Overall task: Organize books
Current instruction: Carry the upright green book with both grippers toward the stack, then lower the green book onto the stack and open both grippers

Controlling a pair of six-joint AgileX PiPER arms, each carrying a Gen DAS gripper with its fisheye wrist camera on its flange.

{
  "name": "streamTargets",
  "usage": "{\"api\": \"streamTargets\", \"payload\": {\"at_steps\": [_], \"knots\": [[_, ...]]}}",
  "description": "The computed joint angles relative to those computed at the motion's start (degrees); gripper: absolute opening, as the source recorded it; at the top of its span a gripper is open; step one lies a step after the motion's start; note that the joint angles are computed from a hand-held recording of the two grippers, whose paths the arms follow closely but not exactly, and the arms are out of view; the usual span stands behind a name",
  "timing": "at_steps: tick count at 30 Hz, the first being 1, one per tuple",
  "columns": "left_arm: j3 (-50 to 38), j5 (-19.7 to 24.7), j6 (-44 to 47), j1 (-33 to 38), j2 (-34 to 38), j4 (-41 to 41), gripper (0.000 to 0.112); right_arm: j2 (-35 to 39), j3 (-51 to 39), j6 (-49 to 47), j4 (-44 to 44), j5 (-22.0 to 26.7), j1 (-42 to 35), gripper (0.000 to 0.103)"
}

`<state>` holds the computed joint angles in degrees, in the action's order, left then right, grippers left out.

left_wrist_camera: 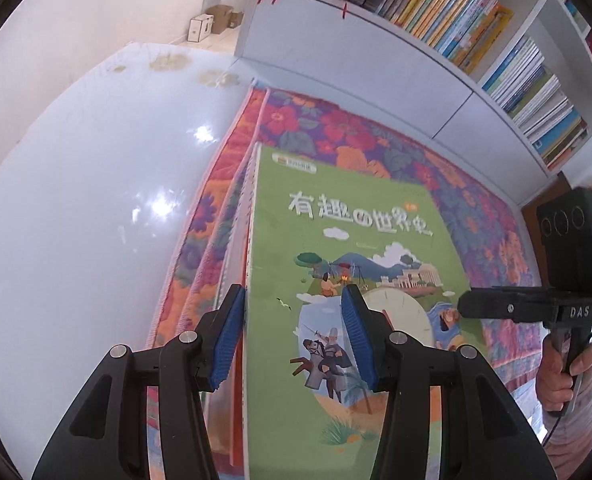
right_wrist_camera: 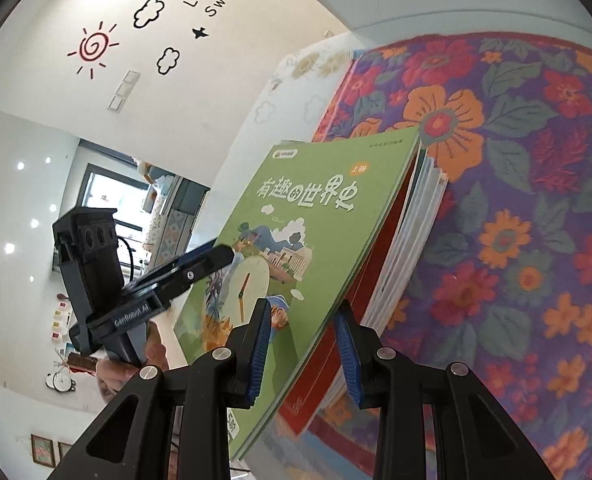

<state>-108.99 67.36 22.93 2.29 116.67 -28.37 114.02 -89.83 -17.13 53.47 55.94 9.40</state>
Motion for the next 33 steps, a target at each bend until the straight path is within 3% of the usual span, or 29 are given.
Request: {"api": "streamTargets", "payload": {"at_steps": [12, 16, 18, 22, 27, 33], "knots": [[3.22, -3.54, 3.83, 0.39, -1.68, 0.18, 0.048, -1.02, 1.07, 3.95, -4.38, -2.78, 2.42, 0.038], [4.26, -5.51, 2.86, 0.27, -2.8, 2.0, 0.048, -3.78, 2.36, 10.71, -11.07, -5.9, 3.83, 0.053], [4.68, -5.6, 3.45, 0.18, -2.82, 2.27, 0.048, -4.92, 3.44, 12.58, -12.68, -6.76, 4.12, 0.054], [4.06, -5.0, 3.6, -0.48, -1.73, 2.3, 0.048, -2.56, -0.14, 15.8, -16.68, -0.2, 6.15, 0.055], [3.04, -5.19, 3.13, -1.94, -1.04, 3.47, 0.049, -0.65, -0.77, 15.23, -12.6, 2.03, 8.12, 0.057], [-1.51, -2.99, 2.19, -2.1, 1.49, 3.5, 0.049, 0.92, -7.47, 24.51, -21.79, 5.51, 11.91, 0.063]]}}
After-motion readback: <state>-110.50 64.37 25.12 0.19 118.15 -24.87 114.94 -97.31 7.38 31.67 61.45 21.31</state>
